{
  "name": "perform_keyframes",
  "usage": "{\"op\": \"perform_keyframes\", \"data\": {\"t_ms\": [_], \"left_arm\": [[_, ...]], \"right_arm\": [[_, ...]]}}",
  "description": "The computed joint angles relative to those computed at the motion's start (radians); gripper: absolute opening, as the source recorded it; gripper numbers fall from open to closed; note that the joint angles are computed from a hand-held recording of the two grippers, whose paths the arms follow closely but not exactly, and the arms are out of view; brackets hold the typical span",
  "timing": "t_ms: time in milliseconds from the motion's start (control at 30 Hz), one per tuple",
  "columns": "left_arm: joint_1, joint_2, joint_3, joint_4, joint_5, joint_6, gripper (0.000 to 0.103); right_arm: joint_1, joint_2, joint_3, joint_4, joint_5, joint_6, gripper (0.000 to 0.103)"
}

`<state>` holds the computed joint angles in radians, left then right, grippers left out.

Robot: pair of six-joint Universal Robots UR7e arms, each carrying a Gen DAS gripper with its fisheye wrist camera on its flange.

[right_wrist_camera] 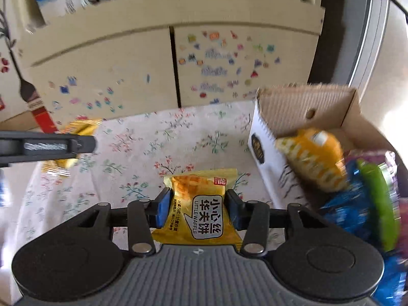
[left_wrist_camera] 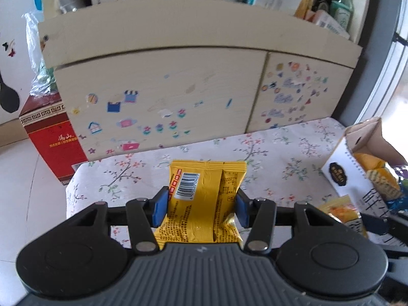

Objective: Organize snacks
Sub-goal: 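Carry both yellow wafer packets over the box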

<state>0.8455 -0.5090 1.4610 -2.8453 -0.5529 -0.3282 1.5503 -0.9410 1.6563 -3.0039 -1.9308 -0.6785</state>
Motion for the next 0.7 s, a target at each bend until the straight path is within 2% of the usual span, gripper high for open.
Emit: {"op": "perform_keyframes", "data": {"t_ms": [167, 300, 433, 567, 700], "left_arm": [[-0.024, 0.012, -0.011, -0.035, -0.004, 0.041, 0.051], [-0.044, 0.022, -0.022, -0.063, -0.008, 0.079, 0.051], [-0.06, 0.037, -0.042, -0.08, -0.008, 0.116, 0.051], [-0.071, 0.05, -0.062, -0.091, -0.019, 0.136, 0.051], [-0.081, 0.065, -0.084, -0.101, -0.031, 0.152, 0.051]], "right_arm": [[-0.006, -0.09, 0.027, 0.045, 0.075, 0.008, 0.052], [-0.019, -0.125, 0.062, -0.039, 0.126, -0.023, 0.052], [-0.033, -0.132, 0.04, -0.023, 0.147, 0.029, 0.053], [-0.039, -0.13, 0.03, -0.059, 0.15, 0.002, 0.053], [-0.049, -0.145, 0.025, -0.047, 0.164, 0.014, 0.053]]}}
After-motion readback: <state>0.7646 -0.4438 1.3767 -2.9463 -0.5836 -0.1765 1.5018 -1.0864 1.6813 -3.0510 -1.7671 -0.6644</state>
